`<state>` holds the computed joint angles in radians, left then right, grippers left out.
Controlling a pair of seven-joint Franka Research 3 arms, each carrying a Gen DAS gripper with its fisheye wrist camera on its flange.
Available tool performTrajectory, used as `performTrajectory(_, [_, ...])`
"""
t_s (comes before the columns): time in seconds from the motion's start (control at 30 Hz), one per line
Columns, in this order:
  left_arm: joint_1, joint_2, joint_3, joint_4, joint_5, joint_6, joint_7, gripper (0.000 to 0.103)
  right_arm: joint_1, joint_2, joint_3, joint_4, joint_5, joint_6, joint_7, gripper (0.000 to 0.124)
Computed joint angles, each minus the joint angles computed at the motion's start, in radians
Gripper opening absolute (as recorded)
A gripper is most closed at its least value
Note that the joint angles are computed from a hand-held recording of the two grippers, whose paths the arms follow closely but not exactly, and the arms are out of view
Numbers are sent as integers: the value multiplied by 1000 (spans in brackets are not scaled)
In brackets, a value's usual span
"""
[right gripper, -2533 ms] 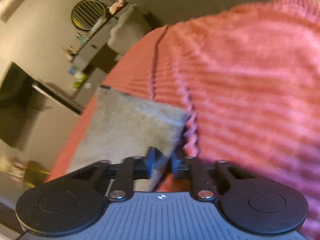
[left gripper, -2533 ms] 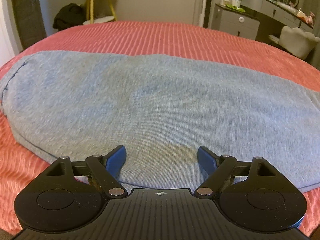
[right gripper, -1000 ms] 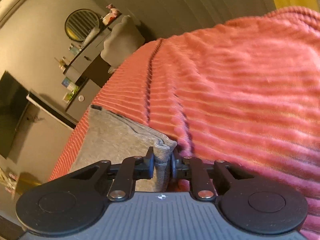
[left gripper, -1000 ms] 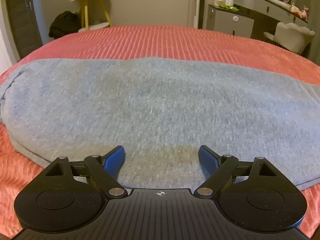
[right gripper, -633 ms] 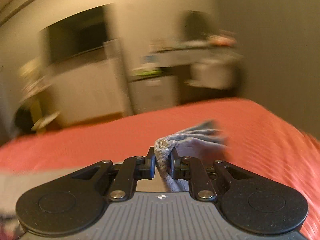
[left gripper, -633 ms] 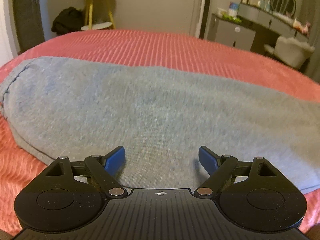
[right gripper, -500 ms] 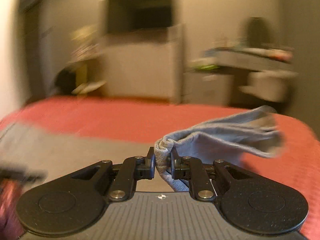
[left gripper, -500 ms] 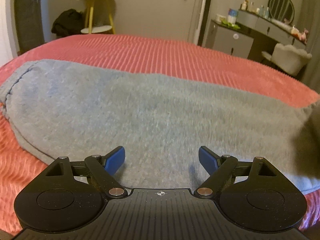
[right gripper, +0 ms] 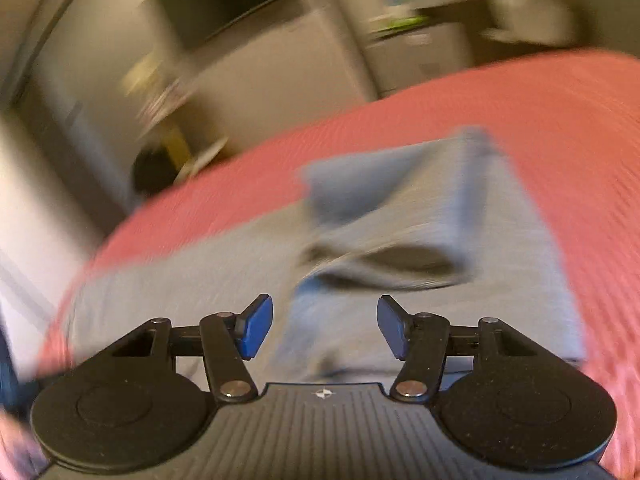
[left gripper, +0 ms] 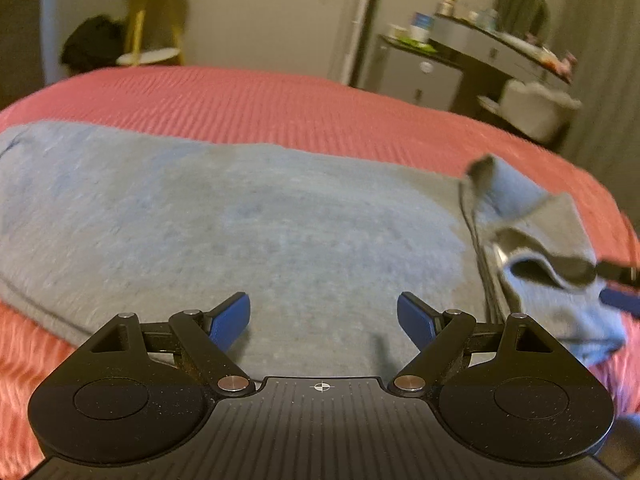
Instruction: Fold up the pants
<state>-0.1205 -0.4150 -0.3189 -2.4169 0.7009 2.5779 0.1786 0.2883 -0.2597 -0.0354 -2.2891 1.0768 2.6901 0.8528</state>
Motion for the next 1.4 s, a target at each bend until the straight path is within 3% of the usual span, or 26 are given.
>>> performTrajectory(0.07, [1, 19, -14, 18, 24, -23, 17, 87, -28, 29, 10, 11, -22, 53, 143, 47])
performTrajectory(0.13, [-2, 32, -22, 32, 44, -45, 20, 87, -50, 67, -9, 38, -20, 45, 217, 33])
performTrajectory(0.27, [-6, 52, -19, 46, 66, -63, -11, 87, -79, 137, -1, 77, -54, 84, 280, 21])
performTrajectory(0.37, [-13, 59, -4, 45, 66, -45, -15, 87, -90, 202, -3, 146, -11, 33, 250, 7])
performTrajectory(0.47, [-15, 82, -8, 57, 91, -56, -5, 87, -108, 297, 21, 262, -88, -32, 317, 5])
performTrajectory(0.57, [-27, 102, 2, 63, 92, -63, 25, 87, -121, 385, 58, 392, -87, -99, 302, 5])
performTrajectory(0.67, [-30, 100, 14, 54, 96, -40, 31, 87, -159, 423, 122, 457, 238, -83, 27, 8])
performTrajectory(0.77, [-31, 94, 34, 35, 77, 18, 52, 89, -153, 390, 127, 429, 385, -10, -48, 25])
performTrajectory(0.9, [-43, 115, 76, 38, -38, 135, 118, 89, -136, 251, 89, 259, 290, 68, -18, 34])
performTrajectory(1.03, [-69, 188, 116, 85, -196, 264, 233, 89, -104, 111, 64, 76, 115, 164, 105, 40])
performTrajectory(1.13, [-159, 270, 185, 134, -485, 356, 452, 89, -74, 76, 35, 19, 83, 137, 172, 51])
performTrajectory(1.17, [-209, 308, 218, 162, -646, 372, 574, 89, -62, 69, 16, 13, 125, 116, 151, 54])
performTrajectory(1.27, [-226, 405, 217, 270, -884, 293, 722, 85, -52, 68, 7, 10, 147, 115, 140, 59])
performTrajectory(1.33, [-203, 440, 193, 305, -915, 290, 736, 83, -50, 65, 3, 2, 143, 111, 138, 60])
performTrajectory(1.4, [-178, 471, 170, 354, -918, 255, 709, 68, -51, 82, -2, 17, 141, 100, 145, 62])
